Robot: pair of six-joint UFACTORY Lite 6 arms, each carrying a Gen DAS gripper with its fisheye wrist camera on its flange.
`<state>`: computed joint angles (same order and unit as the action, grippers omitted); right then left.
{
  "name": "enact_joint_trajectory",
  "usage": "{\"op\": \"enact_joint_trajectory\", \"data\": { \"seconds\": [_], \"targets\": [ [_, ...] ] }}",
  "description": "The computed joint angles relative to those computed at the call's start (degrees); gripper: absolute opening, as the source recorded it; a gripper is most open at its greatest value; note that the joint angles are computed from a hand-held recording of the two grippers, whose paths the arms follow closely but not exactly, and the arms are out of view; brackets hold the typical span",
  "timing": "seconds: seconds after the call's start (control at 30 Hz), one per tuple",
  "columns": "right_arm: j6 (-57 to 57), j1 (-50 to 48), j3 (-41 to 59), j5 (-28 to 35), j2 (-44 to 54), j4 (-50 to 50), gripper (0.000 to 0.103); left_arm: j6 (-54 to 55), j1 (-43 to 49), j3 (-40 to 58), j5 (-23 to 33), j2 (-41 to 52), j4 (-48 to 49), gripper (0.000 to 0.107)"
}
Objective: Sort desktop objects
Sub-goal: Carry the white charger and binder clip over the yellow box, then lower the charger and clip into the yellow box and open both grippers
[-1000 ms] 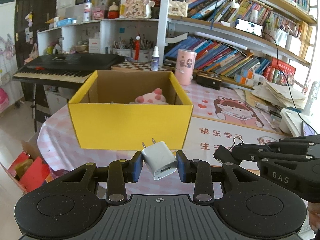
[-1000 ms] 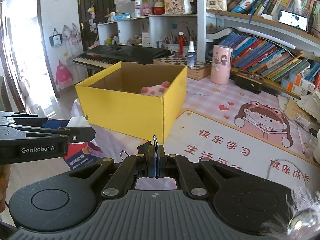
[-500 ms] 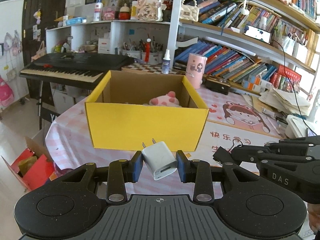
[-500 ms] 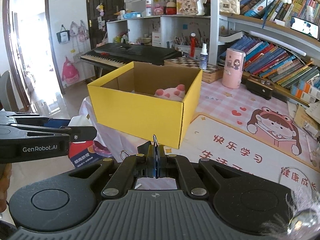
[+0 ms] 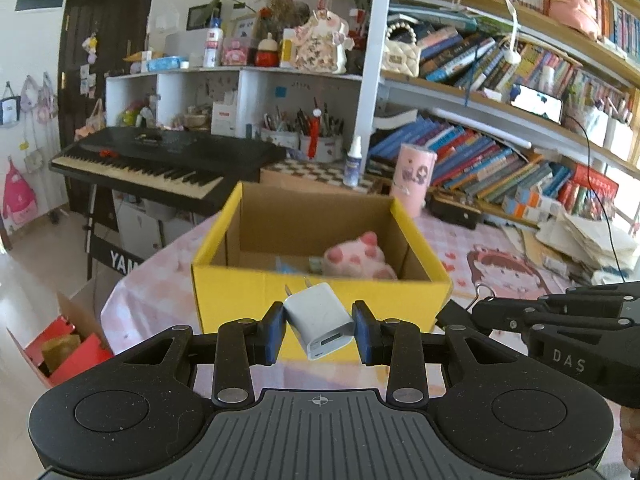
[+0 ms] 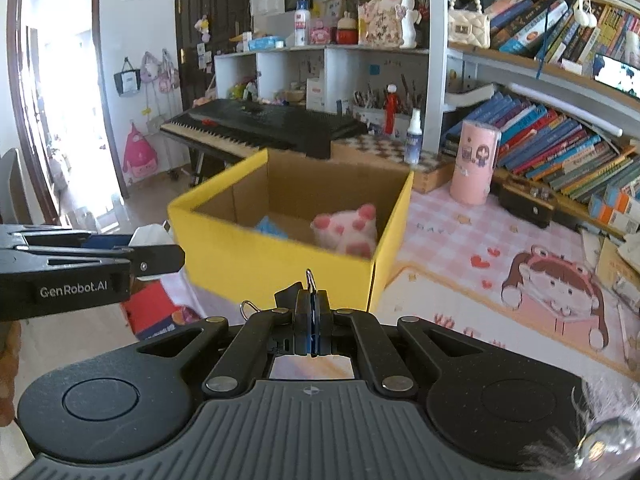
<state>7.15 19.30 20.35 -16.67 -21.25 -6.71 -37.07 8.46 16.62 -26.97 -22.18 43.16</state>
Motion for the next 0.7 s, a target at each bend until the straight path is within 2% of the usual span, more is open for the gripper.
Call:
{"op": "enact_joint_trajectory", "data": {
  "seconds": [0.37,0.7],
  "targets": [
    [13.46,-7.95,20.00,-6.41,21.01,-20.57,0.002,12.93,-6.40,15.98,-0.25,17.53,-19.13,0.034],
    [22.29,-10.36,38.62,-5.87,40.04,-37.33,0.002,22.73,-11.05,31.25,3.94,34.10,-32.91,0.034]
  ]
}}
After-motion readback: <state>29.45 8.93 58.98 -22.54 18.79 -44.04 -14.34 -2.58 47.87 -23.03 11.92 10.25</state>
